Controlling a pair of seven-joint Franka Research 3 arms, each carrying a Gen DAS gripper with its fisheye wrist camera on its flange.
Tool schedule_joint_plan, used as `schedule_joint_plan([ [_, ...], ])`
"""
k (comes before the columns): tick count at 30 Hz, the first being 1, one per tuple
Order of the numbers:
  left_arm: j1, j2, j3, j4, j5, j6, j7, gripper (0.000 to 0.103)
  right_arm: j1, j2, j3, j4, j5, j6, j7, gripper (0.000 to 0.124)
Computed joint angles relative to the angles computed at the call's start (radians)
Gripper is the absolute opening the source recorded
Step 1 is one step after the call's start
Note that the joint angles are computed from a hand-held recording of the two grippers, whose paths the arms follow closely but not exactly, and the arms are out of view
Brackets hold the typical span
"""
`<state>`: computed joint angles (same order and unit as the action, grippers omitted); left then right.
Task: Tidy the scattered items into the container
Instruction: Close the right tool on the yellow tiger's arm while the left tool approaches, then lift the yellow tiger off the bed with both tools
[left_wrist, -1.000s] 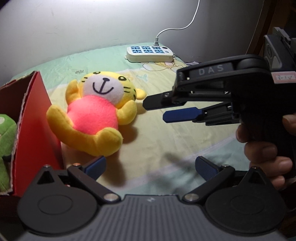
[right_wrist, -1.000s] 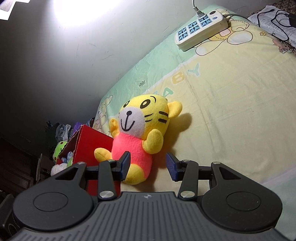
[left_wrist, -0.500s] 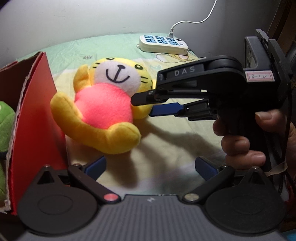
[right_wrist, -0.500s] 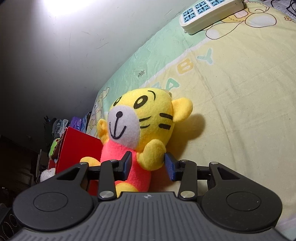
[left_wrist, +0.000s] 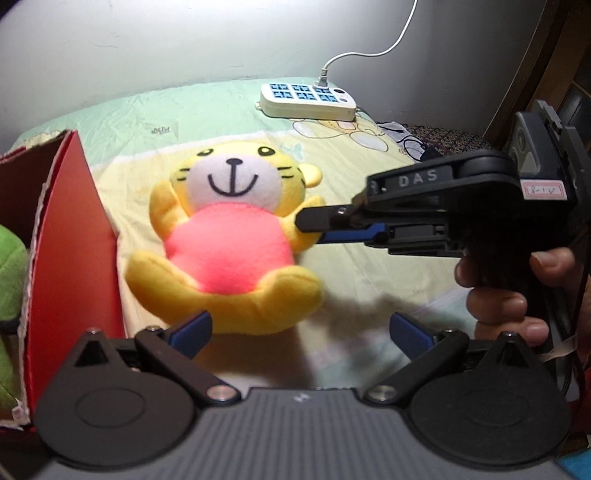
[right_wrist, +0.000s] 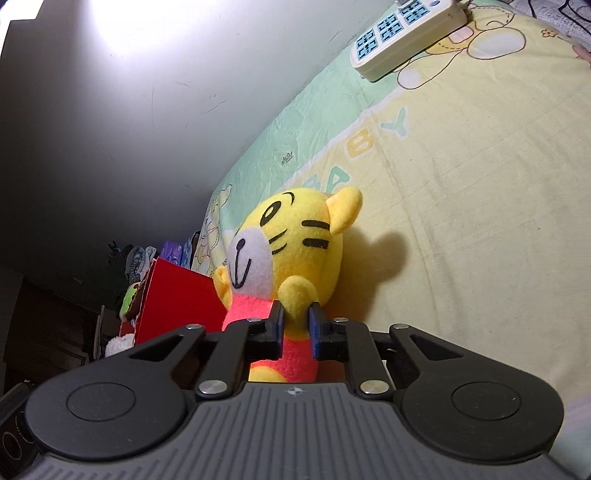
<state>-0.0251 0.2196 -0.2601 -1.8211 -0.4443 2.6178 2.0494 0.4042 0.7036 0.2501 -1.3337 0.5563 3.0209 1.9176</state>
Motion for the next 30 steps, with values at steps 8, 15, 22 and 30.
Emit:
schedule_joint_plan([
  [8, 0.013, -0.006, -0.002, 0.026, -0.072, -0.041, 0.029, 0.102, -0.022, -0.171, 0.006, -0.251, 0.039, 0.069, -0.021, 0.015],
  [15, 0.005, 0.102, -0.006, 0.174, -0.057, -0.052, -0.039, 0.102, 0.077, -0.219, -0.131, -0.328, -0.011, 0.101, 0.147, 0.025],
  [22, 0.026, 0.2, -0.03, 0.278, -0.028, -0.167, -0.146, 0.102, 0.084, -0.193, -0.138, -0.316, -0.049, 0.148, 0.243, 0.049],
  [30, 0.044, 0.264, -0.049, 0.345, -0.008, -0.239, -0.216, 0.102, -0.006, -0.107, -0.034, -0.202, -0.065, 0.101, 0.21, 0.057],
])
